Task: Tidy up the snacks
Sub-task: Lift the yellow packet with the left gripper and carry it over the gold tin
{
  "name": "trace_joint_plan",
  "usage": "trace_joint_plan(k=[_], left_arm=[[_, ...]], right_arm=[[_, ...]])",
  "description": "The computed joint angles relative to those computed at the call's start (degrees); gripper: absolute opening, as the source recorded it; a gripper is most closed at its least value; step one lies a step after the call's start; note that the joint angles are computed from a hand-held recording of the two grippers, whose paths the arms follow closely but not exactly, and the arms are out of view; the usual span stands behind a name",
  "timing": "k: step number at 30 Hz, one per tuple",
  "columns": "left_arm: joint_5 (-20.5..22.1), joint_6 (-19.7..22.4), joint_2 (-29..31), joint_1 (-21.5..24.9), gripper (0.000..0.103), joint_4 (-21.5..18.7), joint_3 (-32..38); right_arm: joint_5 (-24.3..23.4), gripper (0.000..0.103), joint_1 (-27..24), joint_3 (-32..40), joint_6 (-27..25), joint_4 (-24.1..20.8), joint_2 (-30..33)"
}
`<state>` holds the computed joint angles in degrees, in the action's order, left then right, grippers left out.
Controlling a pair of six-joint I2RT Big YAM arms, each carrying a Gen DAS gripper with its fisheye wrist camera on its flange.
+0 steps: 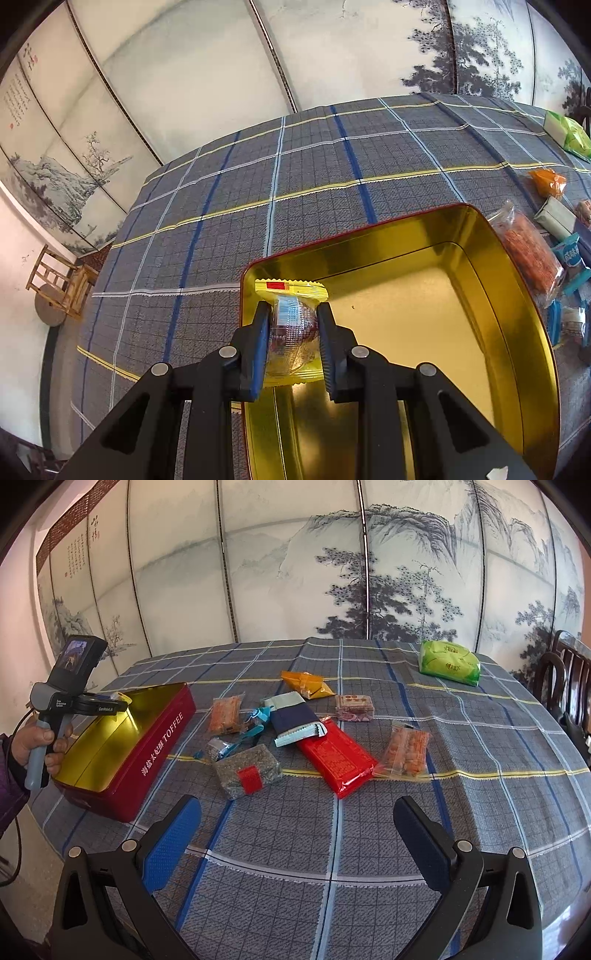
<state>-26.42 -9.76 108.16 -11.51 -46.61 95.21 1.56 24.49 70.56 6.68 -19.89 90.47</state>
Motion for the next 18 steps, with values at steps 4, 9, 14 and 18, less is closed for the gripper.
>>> trace_joint_plan(k=[4,9,14,18], left_arm=[[-0.74,0.01,0.30,0.33,0.026,0.41,0.38],[-4.55,0.64,0.12,0.00,0.059,1.49,0.23],[-7.63,3.40,-5.80,-1.09,0.085,12.53,-7.24],[-5.56,1.24,-11.52,-1.61,0.087,15.61,-12.76]], right_arm=[[-0.17,0.103,0.26,1.54,0.94,-1.42,1.01],[-0.97,0.103,0.74,4.59,2.66,-3.10,2.66],[-2.63,0.103,1.29,9.49,7.27,-6.61,5.92],[-2.71,0.103,1.82,14.12,10.91,-10.29,9.80]])
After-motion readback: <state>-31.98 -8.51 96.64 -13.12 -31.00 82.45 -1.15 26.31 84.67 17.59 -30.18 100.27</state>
